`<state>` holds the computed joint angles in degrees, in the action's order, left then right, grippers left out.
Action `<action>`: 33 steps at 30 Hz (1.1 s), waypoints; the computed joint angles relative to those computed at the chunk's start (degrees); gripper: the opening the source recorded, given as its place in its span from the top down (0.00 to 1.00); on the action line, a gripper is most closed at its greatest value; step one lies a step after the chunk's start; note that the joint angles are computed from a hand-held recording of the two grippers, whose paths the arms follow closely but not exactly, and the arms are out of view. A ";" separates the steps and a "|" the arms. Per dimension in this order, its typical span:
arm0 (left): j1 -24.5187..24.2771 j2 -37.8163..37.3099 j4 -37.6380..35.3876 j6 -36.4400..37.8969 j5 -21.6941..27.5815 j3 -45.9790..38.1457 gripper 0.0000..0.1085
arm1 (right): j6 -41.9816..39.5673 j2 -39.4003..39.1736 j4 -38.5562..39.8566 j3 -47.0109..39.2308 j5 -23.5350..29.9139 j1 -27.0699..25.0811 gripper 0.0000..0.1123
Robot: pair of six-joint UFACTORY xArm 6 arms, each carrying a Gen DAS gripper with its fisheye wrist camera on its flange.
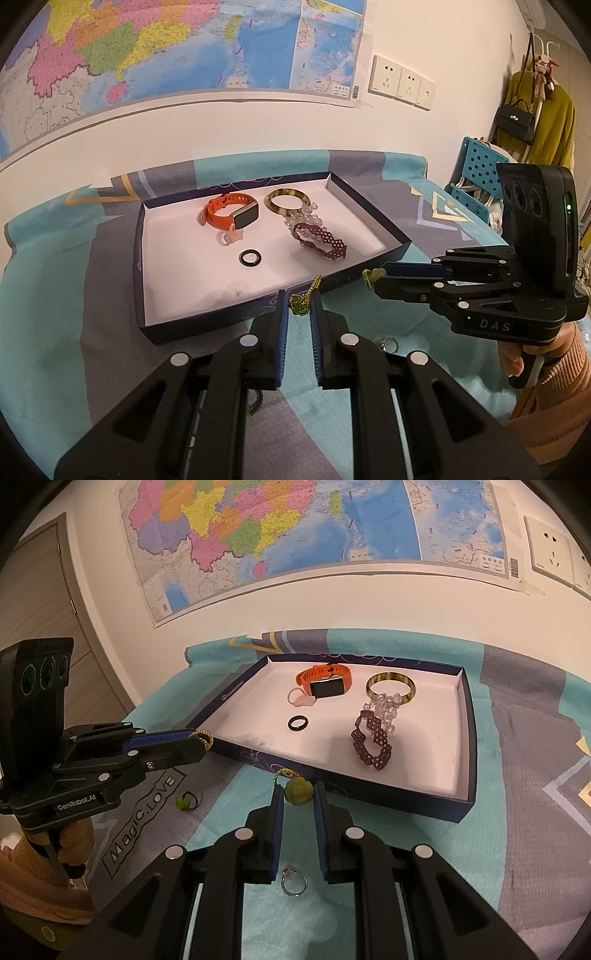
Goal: Organize jewelry
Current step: 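Carry the gold charm toward the box with the left tool while the right tool carries the keychain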
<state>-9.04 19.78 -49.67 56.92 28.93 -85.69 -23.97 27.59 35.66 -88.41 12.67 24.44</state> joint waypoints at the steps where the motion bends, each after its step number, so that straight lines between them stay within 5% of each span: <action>1: 0.02 0.22 -0.01 0.02 -0.01 -0.31 0.89 | 0.11 0.26 -0.16 -0.44 0.19 -0.07 0.87; 33: 0.03 7.75 6.30 -7.35 0.88 -10.01 0.89 | 7.55 6.22 -9.72 -9.49 2.51 -2.42 0.87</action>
